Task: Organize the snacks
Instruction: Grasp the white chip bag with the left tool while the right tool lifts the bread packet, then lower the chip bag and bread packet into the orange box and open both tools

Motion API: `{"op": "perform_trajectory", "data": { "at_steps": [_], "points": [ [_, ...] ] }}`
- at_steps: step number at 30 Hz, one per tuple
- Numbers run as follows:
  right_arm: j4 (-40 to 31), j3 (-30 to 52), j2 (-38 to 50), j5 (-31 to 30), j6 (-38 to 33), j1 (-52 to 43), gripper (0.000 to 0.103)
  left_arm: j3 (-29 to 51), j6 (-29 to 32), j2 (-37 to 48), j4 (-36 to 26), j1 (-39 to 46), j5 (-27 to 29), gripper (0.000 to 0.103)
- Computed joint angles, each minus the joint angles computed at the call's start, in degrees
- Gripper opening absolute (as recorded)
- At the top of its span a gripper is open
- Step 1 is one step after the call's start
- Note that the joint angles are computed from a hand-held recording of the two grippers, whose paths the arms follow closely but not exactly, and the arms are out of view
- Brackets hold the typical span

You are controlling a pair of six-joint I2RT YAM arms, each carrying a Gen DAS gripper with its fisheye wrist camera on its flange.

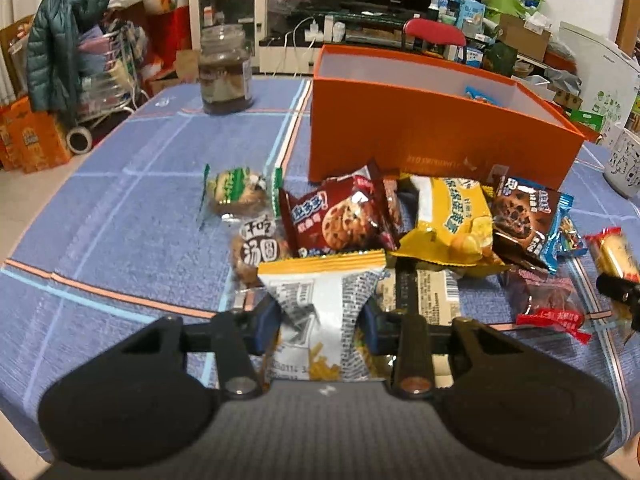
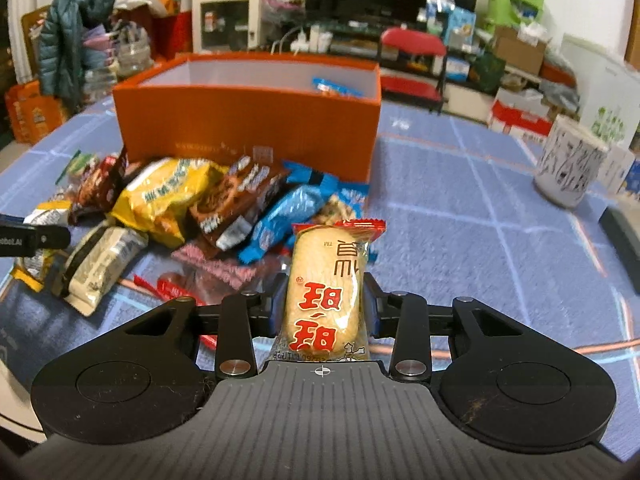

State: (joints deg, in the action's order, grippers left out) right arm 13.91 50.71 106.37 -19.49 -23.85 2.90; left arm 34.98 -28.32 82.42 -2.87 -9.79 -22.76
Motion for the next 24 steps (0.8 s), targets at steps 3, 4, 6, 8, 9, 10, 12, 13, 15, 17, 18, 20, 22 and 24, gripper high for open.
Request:
{"op": "perform_trajectory", "data": {
  "at_steps": [3,4,6,8,9,10,12,13,15,17,18,20,22,24],
  "points": [
    [1.58,-1.08,-1.23,-0.60,-0.35,-0.08,0.021,-0.04,0.49,-0.88,-0.25,-0.91,-1.20,0.035],
    [1.59,-1.16,-1.46,-0.76,-0.23,-0.03,0.021,-0.01,0.70,-1.07,-0.21,-1.22,-1.71,0.035],
    [1.42,-1.10,-1.71,-0.87,-0.16,0.11,0.021,0.09,1.27,-1.37,-0.09,-1.78,-2.48,0.035],
    [1.60,-1.18,-1.90,-0.91,0.14,0.19,0.021,0.14,1.55,-1.76,-0.01,-2.16,-2.97,0.035],
    [1.51,-1.15,-2.01,-1.05,0.23,0.17,0.021,0.23,1.55,-1.88,-0.05,-2.30,-3.18,0.035],
    [1.62,-1.20,-2.11,-1.17,0.37,0.10,0.021,0.36,1.46,-2.04,-0.14,-2.55,-3.53,0.035],
    [1.53,-1.26,-2.50,-1.35,0.70,0.12,0.021,0.48,1.65,-2.58,0.02,-3.10,-4.28,0.035],
    [1.62,-1.39,-2.70,-1.43,0.86,0.18,0.021,0.48,1.92,-2.90,0.22,-3.48,-4.85,0.035],
    [1.65,-1.61,-3.04,-1.66,0.86,0.31,0.021,0.56,2.40,-3.43,0.32,-4.23,-5.92,0.035],
    [1.70,-1.82,-3.33,-1.80,0.83,0.47,0.021,0.45,2.44,-4.01,0.25,-4.76,-6.34,0.035],
    [1.72,-1.98,-3.52,-1.93,0.75,0.52,0.021,0.36,2.30,-4.31,0.04,-5.32,-6.85,0.035],
    [1.94,-2.32,-3.94,-2.08,0.81,0.64,0.021,0.47,2.47,-4.64,-0.31,-5.96,-7.47,0.035],
    [1.98,-2.55,-4.43,-2.40,1.00,0.66,0.021,0.61,2.03,-5.08,-0.79,-6.19,-7.04,0.035],
    [1.85,-2.65,-5.07,-2.83,1.37,0.77,0.021,0.96,1.68,-5.11,-1.16,-6.35,-6.73,0.035]
  ]
}}
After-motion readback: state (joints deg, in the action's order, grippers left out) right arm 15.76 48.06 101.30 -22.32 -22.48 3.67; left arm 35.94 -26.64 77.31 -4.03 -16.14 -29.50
